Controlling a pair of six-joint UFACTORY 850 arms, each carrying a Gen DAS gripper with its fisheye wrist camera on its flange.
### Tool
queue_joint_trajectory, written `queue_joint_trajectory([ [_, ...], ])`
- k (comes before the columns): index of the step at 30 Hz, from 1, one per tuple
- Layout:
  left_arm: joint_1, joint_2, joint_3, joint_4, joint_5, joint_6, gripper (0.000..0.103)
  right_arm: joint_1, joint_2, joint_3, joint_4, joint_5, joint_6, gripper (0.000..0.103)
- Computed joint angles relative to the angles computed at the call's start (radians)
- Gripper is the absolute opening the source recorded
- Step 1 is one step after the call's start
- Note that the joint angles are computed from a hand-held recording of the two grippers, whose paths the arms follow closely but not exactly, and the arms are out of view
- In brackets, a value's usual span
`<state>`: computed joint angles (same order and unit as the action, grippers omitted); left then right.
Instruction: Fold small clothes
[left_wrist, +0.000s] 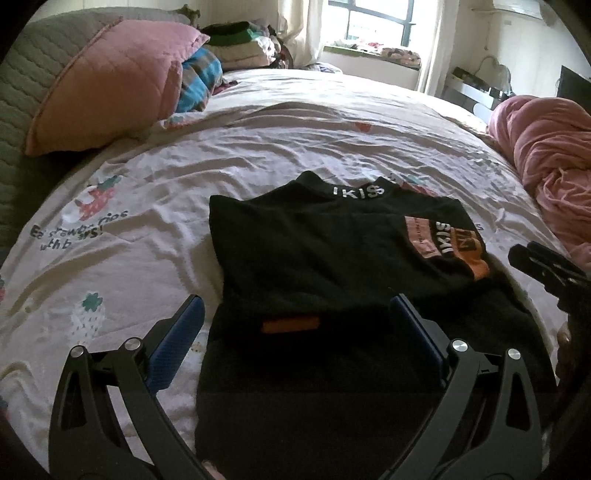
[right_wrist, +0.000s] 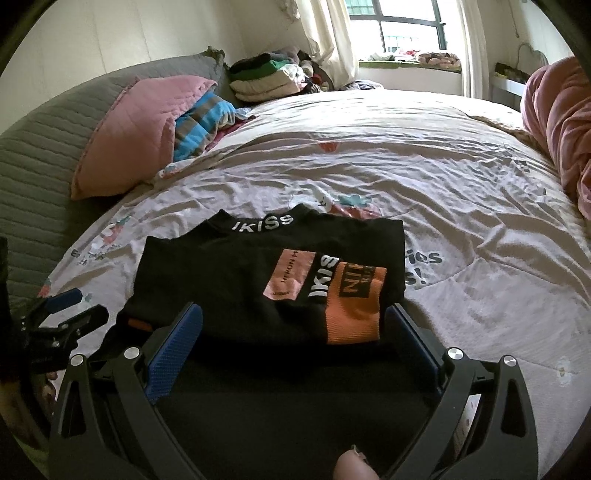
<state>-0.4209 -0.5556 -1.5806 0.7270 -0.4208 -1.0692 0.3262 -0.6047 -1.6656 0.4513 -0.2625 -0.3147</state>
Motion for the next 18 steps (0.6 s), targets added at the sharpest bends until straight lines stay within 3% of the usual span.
queue_joint_trajectory([
  [18,-0.009,0.104,0.132,0.164,0.043,-0.231,0.093,0.017,0.057,0.065,0.087,0.028,-0.092,0.098],
])
